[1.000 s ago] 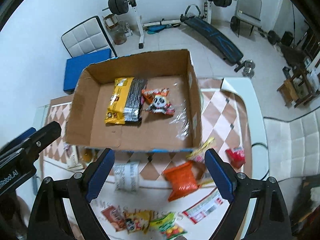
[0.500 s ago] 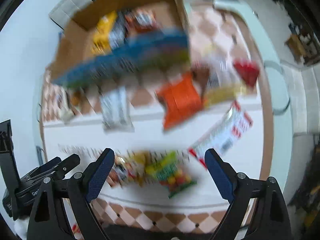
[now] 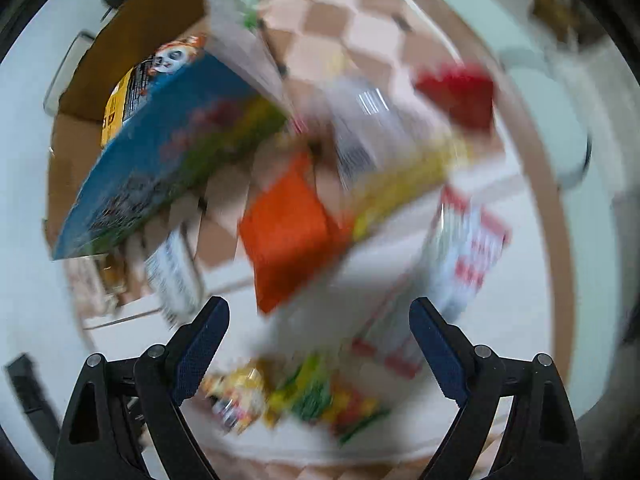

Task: Organize snacks
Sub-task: 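Grasp the white packet with the left tool while the right tool grasps the orange chip bag, then lift the white packet with the left tool while the right tool carries the orange bag to the box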

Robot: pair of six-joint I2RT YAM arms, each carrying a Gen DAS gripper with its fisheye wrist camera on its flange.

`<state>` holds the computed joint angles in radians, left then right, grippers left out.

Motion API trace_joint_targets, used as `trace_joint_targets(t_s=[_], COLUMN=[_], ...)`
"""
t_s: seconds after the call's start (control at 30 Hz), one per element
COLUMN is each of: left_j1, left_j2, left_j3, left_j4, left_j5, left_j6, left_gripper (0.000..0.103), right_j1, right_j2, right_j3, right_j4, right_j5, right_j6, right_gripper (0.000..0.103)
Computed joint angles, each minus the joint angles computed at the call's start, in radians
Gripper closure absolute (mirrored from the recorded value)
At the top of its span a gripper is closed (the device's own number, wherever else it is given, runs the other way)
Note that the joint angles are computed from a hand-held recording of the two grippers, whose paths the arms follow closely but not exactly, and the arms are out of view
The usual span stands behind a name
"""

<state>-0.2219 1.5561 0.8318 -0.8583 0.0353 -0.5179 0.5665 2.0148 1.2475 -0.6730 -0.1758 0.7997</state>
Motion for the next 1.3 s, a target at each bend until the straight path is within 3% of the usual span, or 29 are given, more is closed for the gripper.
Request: trace_joint_targets(t_s=[0.17,0.2,0.27,0.3,0.43,0.67,0.73,0.77,0.83,1.03,1.17,1.3], left_j1=[0.025,0.025,0.041,0.049,0.063,0.03,0.015,0.01,-0.009,-0.05,-0.074,-0.06], left_j2=[0.13,0.167,0.235,0.277,0.416,0.576,0.586,0.588,0.592,0.491,0.43,0.415], left_j3=[0.112,0.145,0.201,0.233,0.332,0.448,0.468,0.475,0.486,0.35,0.251,0.214], left_j4=[0.017,0.01,0.009,0.006,0.012,0.045,0.044,0.045,0.038,0.069,0.078,0.112], left_j5=[-0.03,-0.034,0.01,0.037,0.11,0.075,0.047,0.055,0.04,0.02,0.009,0.03], left_j6=[0.057,0.067,0.083,0.085,0.075,0.066,0.071,0.079,0.081,0.061,0.05,0.037], left_gripper=[0.013,0.013,0.013,0.013,0.013,0.013,0.023,0.036,0.038,0.049,0.05,0.046], right_j1=[0.007,0.007,0.008,0.006,-0.004,-0.046,-0.054,-0.056,-0.057,0.028,0.062,0.087], right_j2=[0.238,0.275,0.331,0.337,0.305,0.23,0.232,0.229,0.231,0.255,0.234,0.24], right_j3=[0.31,0.358,0.425,0.428,0.365,0.184,0.169,0.165,0.173,0.208,0.166,0.165], right_j4=[-0.177,-0.207,-0.256,-0.258,-0.236,-0.173,-0.165,-0.161,-0.171,-0.181,-0.172,-0.163], right_j5=[0.059,0.066,0.072,0.062,0.023,-0.083,-0.094,-0.09,-0.075,-0.098,-0.147,-0.128], right_j6=[-0.193,-0.22,-0.253,-0.258,-0.251,-0.214,-0.212,-0.214,-0.227,-0.168,-0.161,-0.147], right_gripper=[0.01,0.012,0.027,0.035,0.043,0.042,0.042,0.042,0.042,0.047,0.047,0.044])
